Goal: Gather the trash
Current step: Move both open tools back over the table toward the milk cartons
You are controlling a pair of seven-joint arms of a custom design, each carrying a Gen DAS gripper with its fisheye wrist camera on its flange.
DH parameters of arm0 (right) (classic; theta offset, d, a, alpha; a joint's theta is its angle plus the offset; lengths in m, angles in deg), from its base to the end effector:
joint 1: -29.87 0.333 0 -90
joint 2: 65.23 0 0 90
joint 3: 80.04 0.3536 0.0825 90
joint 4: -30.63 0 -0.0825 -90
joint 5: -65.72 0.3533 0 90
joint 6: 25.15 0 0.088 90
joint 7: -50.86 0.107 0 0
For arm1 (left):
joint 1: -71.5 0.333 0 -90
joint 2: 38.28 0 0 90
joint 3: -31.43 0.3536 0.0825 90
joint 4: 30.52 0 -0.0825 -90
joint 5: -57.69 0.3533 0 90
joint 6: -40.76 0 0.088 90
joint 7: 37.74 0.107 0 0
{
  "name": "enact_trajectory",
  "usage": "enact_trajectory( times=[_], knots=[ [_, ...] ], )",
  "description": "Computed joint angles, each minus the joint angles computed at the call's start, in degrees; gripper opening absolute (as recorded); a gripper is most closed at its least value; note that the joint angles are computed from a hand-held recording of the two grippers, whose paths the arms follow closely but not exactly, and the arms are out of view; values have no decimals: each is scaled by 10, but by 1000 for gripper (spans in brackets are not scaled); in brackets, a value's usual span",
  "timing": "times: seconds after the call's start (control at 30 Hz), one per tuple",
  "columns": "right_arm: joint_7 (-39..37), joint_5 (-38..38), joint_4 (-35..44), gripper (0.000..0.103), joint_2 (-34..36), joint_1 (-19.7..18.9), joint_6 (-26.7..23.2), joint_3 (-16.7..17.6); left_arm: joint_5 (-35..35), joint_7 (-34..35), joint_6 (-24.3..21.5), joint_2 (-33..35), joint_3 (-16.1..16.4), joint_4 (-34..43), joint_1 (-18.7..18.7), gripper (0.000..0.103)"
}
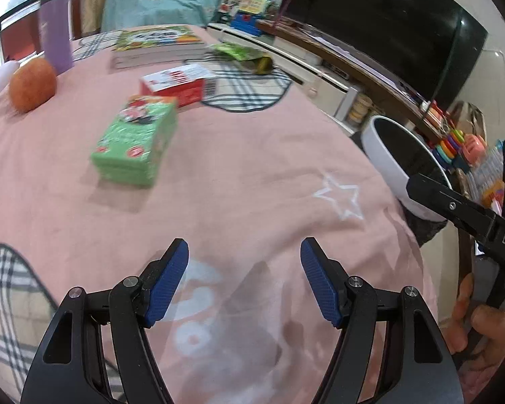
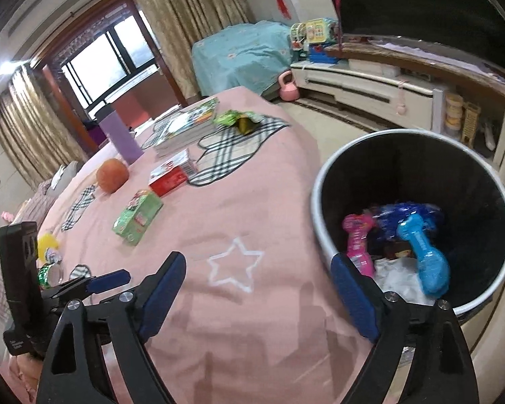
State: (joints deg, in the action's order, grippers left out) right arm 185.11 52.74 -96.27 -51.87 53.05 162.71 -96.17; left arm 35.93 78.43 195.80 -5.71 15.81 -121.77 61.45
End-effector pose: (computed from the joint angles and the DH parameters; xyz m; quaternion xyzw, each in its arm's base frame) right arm 0.5780 0.1054 0.4337 -0.5143 0.7555 -0.1889 0.3592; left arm 0.6781 -0.2641 0.4201 -0.4745 0.8183 -0.3193 0.0568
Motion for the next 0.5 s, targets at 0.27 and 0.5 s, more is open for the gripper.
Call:
enact_trajectory(
  times=[0.27,0.5],
  knots=[
    [-5,-12,37,89,22,-24,-15,45,-1,-23,12,2,14,2,12,71],
    [-13,-15,67,89,44,-68,-30,103,30,-62,17,28,37,43,5,75]
  ],
)
